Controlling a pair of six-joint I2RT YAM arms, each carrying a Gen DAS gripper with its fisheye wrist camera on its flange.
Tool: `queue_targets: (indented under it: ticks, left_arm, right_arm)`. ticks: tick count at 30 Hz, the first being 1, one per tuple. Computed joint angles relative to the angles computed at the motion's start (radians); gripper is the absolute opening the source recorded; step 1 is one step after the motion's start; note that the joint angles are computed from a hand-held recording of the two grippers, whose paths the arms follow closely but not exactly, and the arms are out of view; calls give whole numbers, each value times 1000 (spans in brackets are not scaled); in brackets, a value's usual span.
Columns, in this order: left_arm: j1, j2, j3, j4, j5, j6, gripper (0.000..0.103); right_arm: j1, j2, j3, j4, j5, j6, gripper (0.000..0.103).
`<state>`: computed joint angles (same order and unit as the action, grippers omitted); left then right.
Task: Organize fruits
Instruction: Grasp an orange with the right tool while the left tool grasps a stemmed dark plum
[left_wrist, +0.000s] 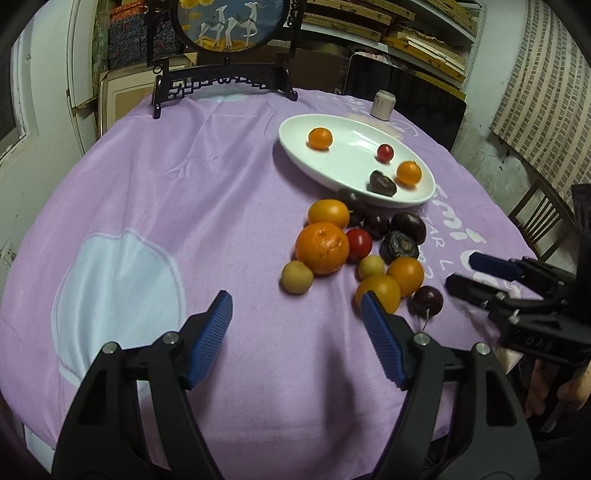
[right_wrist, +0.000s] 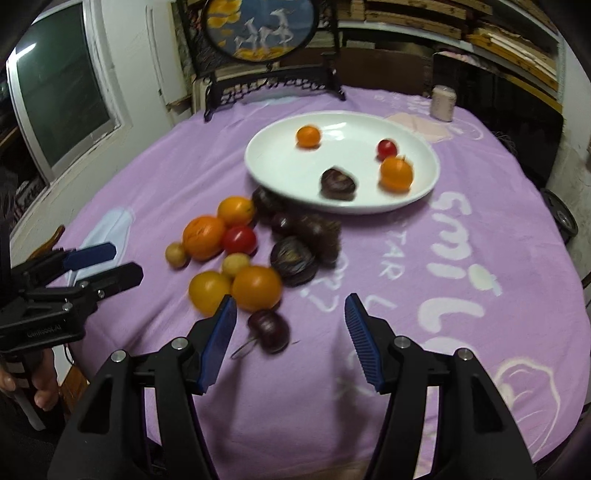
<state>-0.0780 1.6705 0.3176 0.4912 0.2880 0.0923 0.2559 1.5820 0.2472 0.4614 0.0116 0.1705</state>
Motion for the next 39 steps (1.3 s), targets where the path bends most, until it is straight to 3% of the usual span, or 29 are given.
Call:
queue_targets:
  ticks: [5,8,9,11,14,21,25,29,30,32,33,34,39]
  left_arm:
    - [21,10,-12,12,31,16,74]
    - [26,-3,-23,13,41,25,74]
    - [24,-2,-23,11,42,27,75]
    - [21,1,-21,4,42,32,76]
    - [14,3,-21,-3,42,37,76]
    - [-112,-14,-17,-36,40,18,76]
    - [-252,-18,10,-77,63,-14,76]
    - [-386,38,50,-62,-36,-60,76]
    - [-398,69,73,-70,-47,-70,75]
    - [-412,141,123,-87,-55,-98,57]
    - [-415,172,150,-104,-56,-102,40]
    - [-426,208,179,-119,-64,-109,34]
    - [-459,269,225,-78,-134,-123,36]
  right_arm:
    - [46,157,81,44,31,6,61]
    - [39,253,155,32,-20,-6,48]
    - [36,279,181,22,-42,-14,37]
    - [61,306,207,20,-12,-16,36]
    - [46,241,171,12,-47,-11,36]
    - [-97,-166,-25,-68,-10,-38,36]
    - [-218,-176,-79,-46,-82,-61,36]
    - [-308,-128,-118,19,-171,-95,36]
    - [-317,-128,-124,28,-180,-98,36]
    - [-346,-133,-137,39,-203,-108,36]
    - [-366,-128,-140,47,-219,-114,36]
    - [-384,-120,-141,53,-233,-120,36]
    - [-446,-80,-141,78,-289,-145,36]
